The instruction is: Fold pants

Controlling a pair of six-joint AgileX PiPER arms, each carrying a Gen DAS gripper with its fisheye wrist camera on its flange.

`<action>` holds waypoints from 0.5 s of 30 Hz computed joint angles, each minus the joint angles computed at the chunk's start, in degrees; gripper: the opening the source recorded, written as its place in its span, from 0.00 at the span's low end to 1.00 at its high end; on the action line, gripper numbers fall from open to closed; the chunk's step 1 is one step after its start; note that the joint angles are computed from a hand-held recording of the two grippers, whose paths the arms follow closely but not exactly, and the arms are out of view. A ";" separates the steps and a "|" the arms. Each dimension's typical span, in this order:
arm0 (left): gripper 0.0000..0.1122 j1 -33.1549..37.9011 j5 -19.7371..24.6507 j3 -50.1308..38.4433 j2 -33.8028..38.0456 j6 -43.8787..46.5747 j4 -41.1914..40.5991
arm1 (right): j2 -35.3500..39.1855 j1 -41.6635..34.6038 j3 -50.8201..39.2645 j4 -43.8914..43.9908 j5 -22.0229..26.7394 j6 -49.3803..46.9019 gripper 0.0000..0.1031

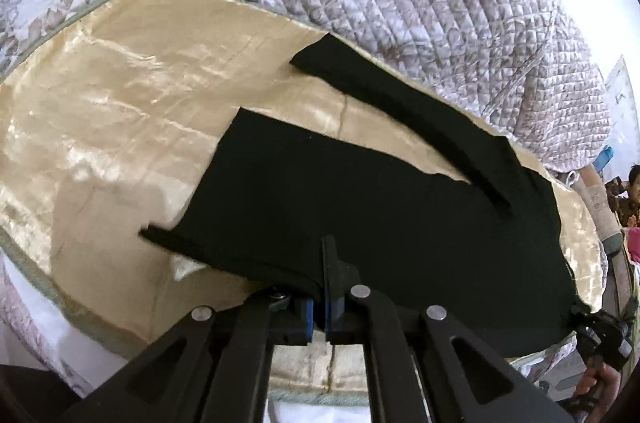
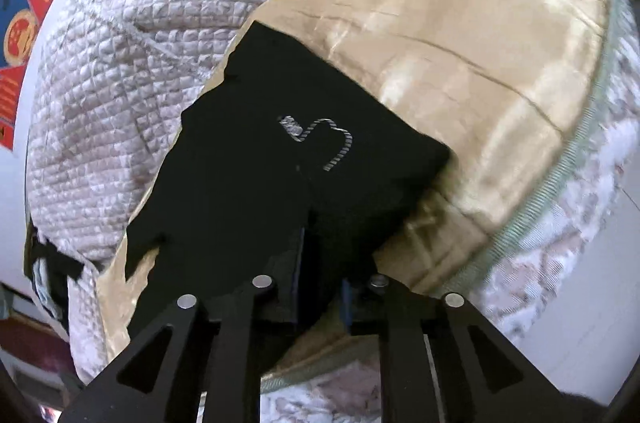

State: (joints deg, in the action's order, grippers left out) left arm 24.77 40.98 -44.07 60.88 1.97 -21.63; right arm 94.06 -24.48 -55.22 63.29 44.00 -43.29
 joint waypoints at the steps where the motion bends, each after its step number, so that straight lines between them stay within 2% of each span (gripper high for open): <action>1: 0.08 0.04 0.38 -0.07 -0.52 -1.62 1.47 | -1.85 -0.57 1.28 -0.21 -1.67 0.58 0.25; 3: 0.08 0.84 1.10 0.18 -2.28 -4.71 4.56 | -6.33 -2.15 4.16 -0.94 -6.20 2.39 0.30; 5: 0.09 2.57 2.05 0.18 -3.85 -6.32 6.07 | -10.07 -3.09 6.44 -1.75 -11.41 3.52 0.30; 7: 0.09 1.06 2.16 -0.73 -4.58 -12.24 12.06 | -12.18 -3.79 7.20 -0.25 -14.39 1.82 0.30; 11: 0.09 -4.78 1.06 -3.83 -4.18 -21.33 21.95 | -10.46 1.38 3.26 -1.42 -11.51 -4.18 0.30; 15: 0.09 -8.25 -1.47 -8.07 -0.55 -18.75 19.66 | -5.93 13.93 -2.88 -12.95 -14.49 -1.82 0.30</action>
